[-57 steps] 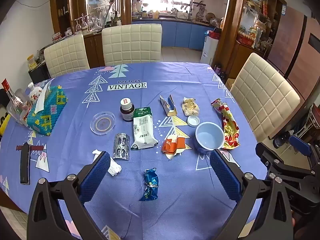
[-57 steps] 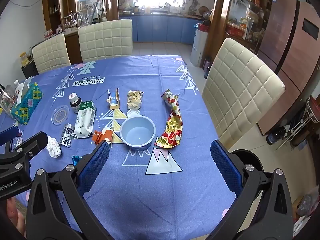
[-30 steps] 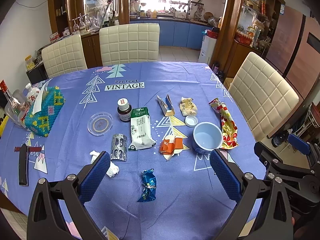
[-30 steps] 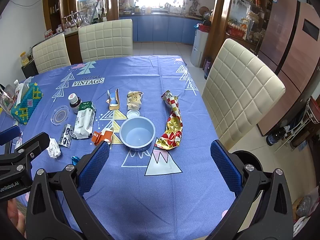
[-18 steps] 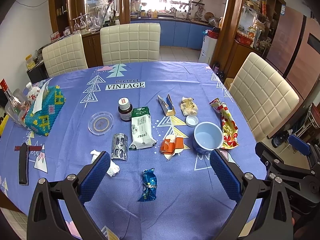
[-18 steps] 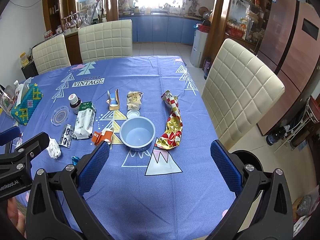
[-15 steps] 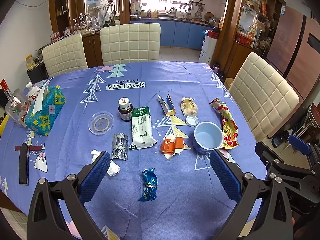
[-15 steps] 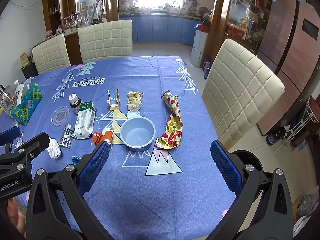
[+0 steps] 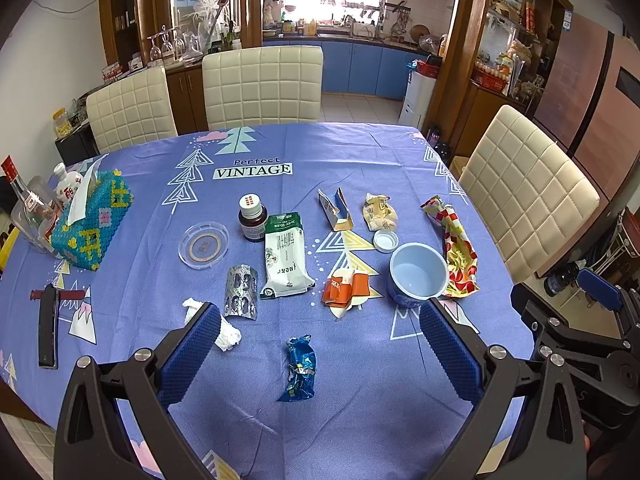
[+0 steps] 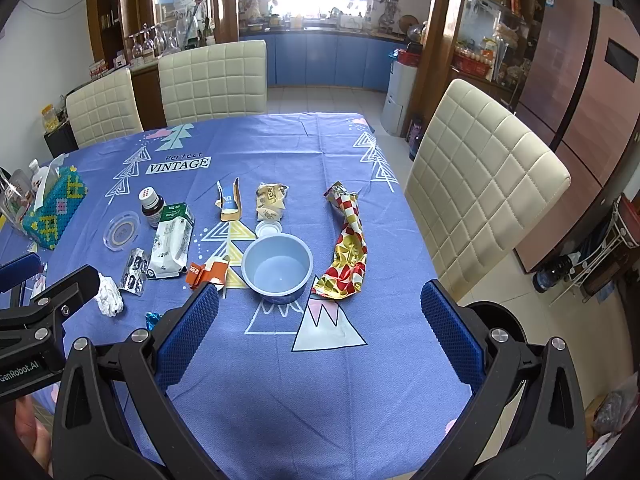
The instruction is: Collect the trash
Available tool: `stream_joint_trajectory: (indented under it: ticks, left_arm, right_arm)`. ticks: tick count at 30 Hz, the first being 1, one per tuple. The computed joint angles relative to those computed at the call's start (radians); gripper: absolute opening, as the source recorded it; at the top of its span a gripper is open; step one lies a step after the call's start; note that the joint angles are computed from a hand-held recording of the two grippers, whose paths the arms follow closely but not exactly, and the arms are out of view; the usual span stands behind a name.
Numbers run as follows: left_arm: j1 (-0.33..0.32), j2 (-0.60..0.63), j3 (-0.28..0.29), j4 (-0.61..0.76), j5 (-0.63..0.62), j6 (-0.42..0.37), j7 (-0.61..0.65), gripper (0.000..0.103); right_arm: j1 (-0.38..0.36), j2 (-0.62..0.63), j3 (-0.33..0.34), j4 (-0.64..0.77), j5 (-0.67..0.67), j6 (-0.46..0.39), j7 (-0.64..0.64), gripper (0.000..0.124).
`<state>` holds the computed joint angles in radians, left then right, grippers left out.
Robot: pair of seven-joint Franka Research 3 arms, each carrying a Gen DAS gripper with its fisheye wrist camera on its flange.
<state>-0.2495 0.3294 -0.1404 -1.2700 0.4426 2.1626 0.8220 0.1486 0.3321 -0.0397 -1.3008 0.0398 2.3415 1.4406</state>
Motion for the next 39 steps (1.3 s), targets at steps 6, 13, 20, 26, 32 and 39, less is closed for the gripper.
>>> stream_joint_trajectory:
  ticks: [6,13,20,26,32,39]
  left_arm:
    - [-0.006,0.007,0.0,0.011,0.003,-0.004,0.002,0.097]
    - [-0.006,0.001,-0.001,0.004,0.0,-0.005,0.005,0.097]
    - [-0.008,0.01,-0.001,0.017,0.003,-0.009,0.004,0.097]
    - [-0.01,0.009,0.0,0.016,0.002,-0.011,0.004,0.097]
    - [-0.01,0.01,0.0,0.018,0.002,-0.011,0.004,0.097]
    - [-0.013,0.017,0.0,0.028,0.003,-0.015,0.004,0.097]
  right_arm:
    - [0.0,-0.001,-0.001,-0.004,0.0,0.004,0.0,0.1]
    - [0.001,-0.007,-0.001,-0.01,-0.001,0.006,0.001,0.1]
    - [0.0,-0.006,0.0,-0.008,0.0,0.006,0.0,0.1]
    - [-0.001,-0.004,0.0,-0.007,0.002,0.008,-0.002,0.1]
    - [0.001,-0.006,-0.001,-0.006,-0.001,0.005,0.001,0.1]
    - [0.001,-0.005,0.0,-0.006,0.0,0.006,0.0,0.1]
